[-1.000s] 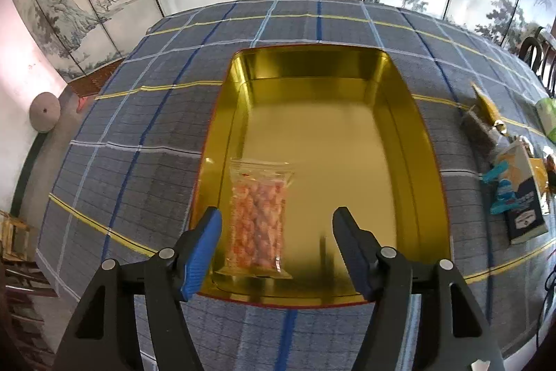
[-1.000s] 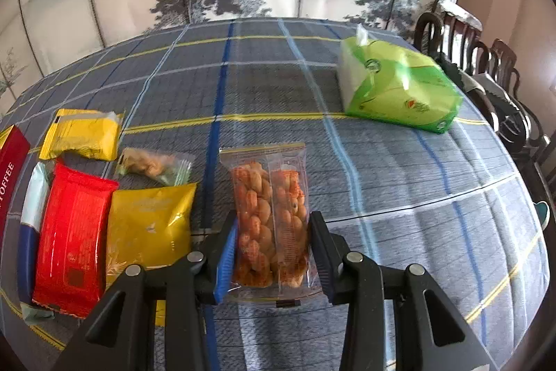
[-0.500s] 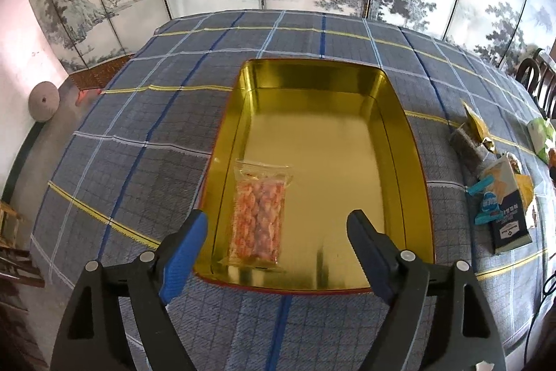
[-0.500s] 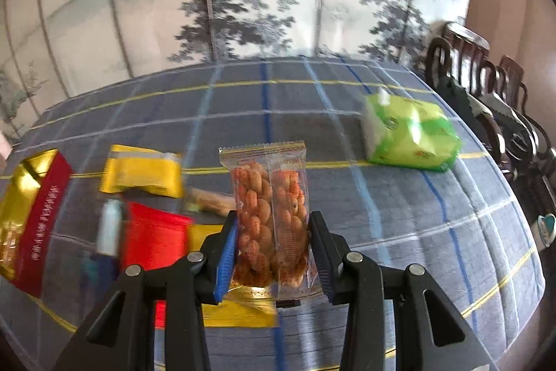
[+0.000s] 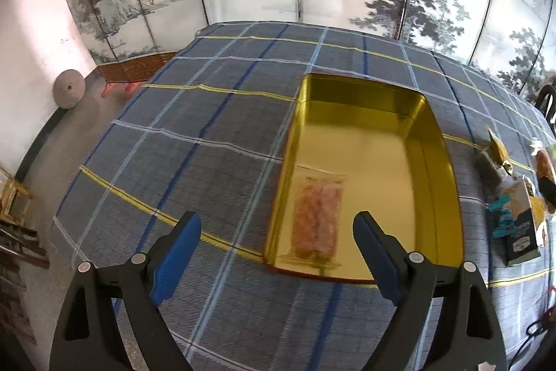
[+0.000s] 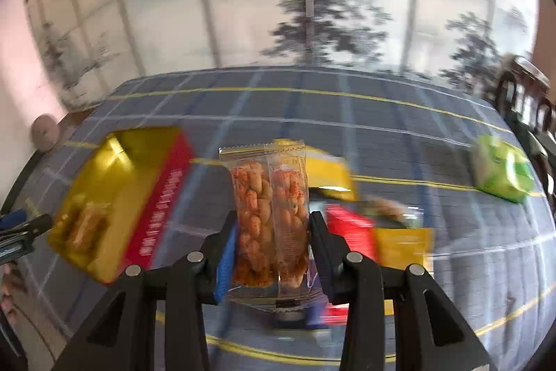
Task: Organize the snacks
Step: 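Lower the peanut bag into the tin beside the other bag and open the right gripper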
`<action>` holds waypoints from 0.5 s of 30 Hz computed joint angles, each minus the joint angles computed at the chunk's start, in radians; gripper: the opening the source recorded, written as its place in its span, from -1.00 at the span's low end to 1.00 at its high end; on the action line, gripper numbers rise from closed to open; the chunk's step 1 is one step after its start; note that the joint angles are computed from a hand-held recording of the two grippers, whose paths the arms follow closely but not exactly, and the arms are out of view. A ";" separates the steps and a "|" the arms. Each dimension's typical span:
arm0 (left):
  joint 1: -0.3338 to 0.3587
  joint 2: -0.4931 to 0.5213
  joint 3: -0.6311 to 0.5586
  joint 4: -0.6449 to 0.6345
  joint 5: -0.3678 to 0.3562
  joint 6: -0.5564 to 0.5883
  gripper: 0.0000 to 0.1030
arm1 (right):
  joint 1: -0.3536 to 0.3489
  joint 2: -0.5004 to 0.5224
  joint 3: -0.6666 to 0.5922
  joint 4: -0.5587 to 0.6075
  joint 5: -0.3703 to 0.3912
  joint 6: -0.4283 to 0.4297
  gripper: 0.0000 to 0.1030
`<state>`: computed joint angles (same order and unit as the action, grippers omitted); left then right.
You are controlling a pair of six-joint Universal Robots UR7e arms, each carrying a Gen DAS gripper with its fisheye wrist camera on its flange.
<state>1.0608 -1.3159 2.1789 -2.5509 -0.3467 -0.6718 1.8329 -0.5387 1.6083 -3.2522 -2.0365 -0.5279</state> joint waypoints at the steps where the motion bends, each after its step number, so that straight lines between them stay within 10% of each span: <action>1: 0.001 -0.008 0.002 0.018 0.003 -0.015 0.69 | 0.009 0.009 -0.005 0.016 0.007 0.008 -0.23; 15: 0.012 -0.118 0.054 0.197 0.030 -0.180 0.69 | 0.113 0.135 -0.098 0.160 0.023 -0.016 -0.23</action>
<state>1.0726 -1.4341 2.2329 -2.3539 -0.3169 -0.8521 1.9460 -0.4032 1.5101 -3.0926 -2.0132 -0.5442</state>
